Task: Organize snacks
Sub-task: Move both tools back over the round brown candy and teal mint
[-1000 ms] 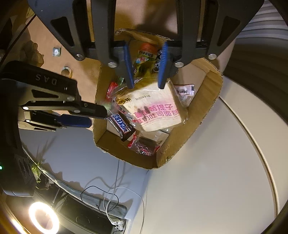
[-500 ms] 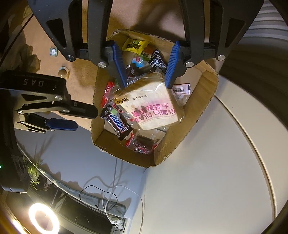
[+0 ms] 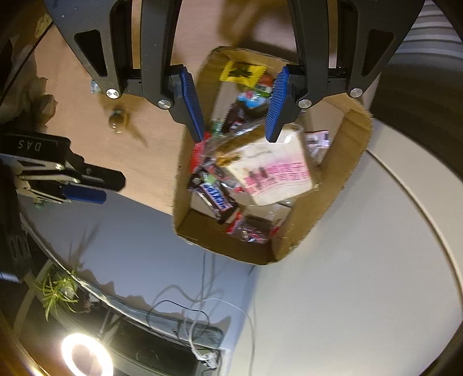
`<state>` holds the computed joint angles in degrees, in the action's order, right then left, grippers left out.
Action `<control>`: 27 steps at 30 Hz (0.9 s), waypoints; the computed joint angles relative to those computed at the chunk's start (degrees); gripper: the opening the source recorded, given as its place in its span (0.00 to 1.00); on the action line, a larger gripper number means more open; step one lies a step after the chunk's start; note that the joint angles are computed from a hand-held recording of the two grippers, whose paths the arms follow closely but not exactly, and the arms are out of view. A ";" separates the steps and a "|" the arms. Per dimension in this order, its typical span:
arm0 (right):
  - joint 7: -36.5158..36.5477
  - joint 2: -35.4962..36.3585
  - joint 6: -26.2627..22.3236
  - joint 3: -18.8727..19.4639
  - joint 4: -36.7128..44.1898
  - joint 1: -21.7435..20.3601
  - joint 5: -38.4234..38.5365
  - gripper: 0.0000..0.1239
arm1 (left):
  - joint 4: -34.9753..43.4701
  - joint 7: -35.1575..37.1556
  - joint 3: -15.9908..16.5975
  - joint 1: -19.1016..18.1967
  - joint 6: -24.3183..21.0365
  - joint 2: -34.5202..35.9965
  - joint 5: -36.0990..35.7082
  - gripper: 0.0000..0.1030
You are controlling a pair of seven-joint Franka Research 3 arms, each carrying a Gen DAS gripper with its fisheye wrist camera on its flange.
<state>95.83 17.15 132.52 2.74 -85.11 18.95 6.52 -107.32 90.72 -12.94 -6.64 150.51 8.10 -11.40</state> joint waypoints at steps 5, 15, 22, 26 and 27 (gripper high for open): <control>0.22 -6.76 0.02 -0.80 -9.24 -1.52 -0.36 0.56 | 1.00 2.41 -1.21 -0.57 -0.85 0.89 -1.62 0.41; 0.35 -19.13 -0.34 -0.50 -26.79 -5.01 -1.06 0.56 | 4.06 9.67 -4.10 -2.70 -4.49 3.59 -5.82 0.41; -3.95 -22.85 -1.95 0.33 -33.65 -5.38 2.04 0.49 | 8.43 13.36 -5.81 -4.70 -8.90 7.66 -6.32 0.41; -5.95 -22.91 -2.15 0.78 -35.00 -5.17 2.30 0.42 | 12.43 13.64 -6.25 -6.06 -11.31 11.12 -4.29 0.41; -6.47 -22.90 -1.96 0.83 -35.27 -5.08 2.58 0.42 | 13.56 13.85 -6.43 -6.29 -11.91 12.09 -3.94 0.41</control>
